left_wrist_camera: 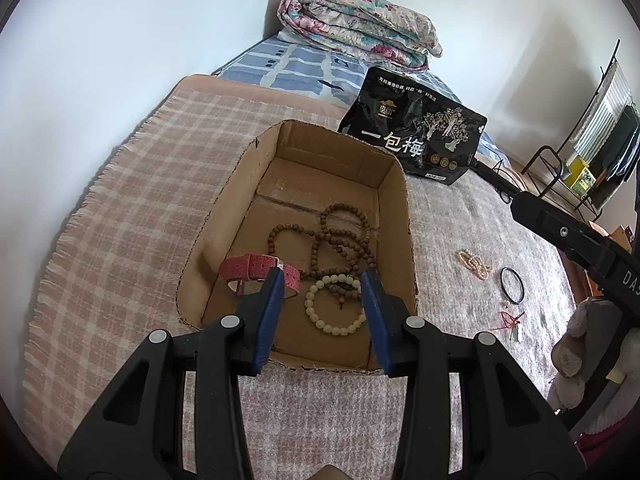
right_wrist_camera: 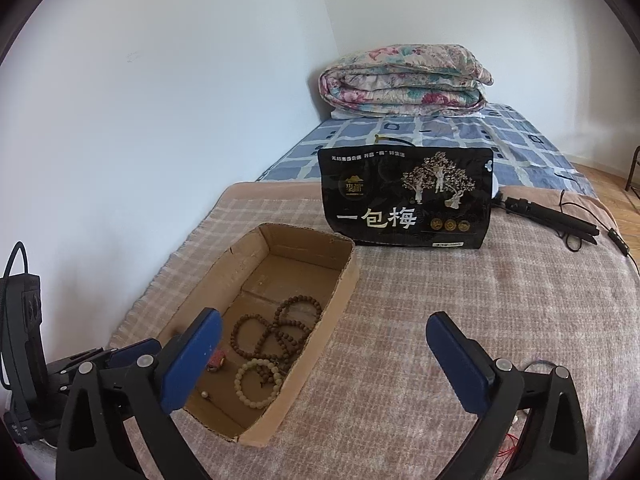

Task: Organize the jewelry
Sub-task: 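Withdraw both tools from the box toward the pearl necklace and bangle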

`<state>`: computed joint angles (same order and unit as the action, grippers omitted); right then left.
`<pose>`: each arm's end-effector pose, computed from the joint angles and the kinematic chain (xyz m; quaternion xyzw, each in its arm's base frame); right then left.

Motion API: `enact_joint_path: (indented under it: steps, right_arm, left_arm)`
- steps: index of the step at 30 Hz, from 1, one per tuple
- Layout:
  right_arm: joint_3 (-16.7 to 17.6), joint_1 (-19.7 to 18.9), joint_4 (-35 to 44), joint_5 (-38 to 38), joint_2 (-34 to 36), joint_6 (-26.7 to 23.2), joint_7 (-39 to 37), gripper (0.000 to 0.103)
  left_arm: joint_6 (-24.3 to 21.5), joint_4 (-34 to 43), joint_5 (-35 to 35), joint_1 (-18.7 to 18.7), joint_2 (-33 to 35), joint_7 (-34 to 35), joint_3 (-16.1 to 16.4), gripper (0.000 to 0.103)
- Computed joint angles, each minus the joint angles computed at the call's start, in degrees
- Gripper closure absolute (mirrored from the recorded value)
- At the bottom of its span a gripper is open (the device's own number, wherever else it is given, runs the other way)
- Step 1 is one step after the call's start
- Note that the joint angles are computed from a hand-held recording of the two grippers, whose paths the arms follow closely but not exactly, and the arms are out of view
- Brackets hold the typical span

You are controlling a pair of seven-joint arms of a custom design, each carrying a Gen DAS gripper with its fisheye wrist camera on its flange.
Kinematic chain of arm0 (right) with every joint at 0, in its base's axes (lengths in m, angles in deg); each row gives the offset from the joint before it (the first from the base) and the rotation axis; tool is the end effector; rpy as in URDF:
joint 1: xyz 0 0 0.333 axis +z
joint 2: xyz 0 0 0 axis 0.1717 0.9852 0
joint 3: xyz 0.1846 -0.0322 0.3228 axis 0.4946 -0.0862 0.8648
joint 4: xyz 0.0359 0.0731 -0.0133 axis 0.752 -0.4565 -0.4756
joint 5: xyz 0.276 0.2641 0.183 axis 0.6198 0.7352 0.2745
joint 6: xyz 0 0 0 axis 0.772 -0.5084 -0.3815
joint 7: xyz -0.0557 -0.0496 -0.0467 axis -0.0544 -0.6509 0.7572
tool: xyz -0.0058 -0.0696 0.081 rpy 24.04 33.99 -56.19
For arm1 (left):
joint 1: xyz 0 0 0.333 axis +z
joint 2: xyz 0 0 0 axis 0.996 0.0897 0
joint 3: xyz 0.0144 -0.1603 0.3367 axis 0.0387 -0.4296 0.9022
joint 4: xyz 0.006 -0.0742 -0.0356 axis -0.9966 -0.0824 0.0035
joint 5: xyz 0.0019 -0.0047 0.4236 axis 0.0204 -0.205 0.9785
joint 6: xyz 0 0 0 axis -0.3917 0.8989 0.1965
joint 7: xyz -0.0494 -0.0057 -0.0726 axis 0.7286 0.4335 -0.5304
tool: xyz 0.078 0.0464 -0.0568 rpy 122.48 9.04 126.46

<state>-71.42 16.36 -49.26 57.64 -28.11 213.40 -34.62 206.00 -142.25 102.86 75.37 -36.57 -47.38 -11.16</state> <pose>0.6353 0.0697 0.5675 -0.7929 0.4490 -0.0951 0.4008 0.5042 -0.2173 0.5517 -0.7954 0.4941 -0.2866 0.2025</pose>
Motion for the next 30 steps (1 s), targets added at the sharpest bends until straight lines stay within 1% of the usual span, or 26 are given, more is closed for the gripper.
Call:
enact_joint_path:
  steps: [6,14,24,30]
  right_arm:
    - [-1.2,-1.6,0.8,-0.5,0.2,0.4,1.1,0.0]
    - [-3.0,-5.1,3.2,-1.5,1.7,0.0,3.2,0.0]
    - [-4.4,-9.5,6.9,-3.4,4.9,-0.7,6.2,0.0]
    - [-5.0,-12.0,9.5,-5.5,7.4,-2.7,8.3,0.001]
  left_arm:
    - [-0.1,2.4,0.3,-0.5,1.7,0.2,-0.6,0.063]
    - [-0.1,6.8,0.1,-1.9,5.4,1.0,-1.2,0.063]
    - [-0.3,15.0,0.2,-4.5,12.9,2.8,-2.1,0.063]
    - [-0.9,20.2,-0.7,-6.2,18.0,4.7,-2.3,0.063]
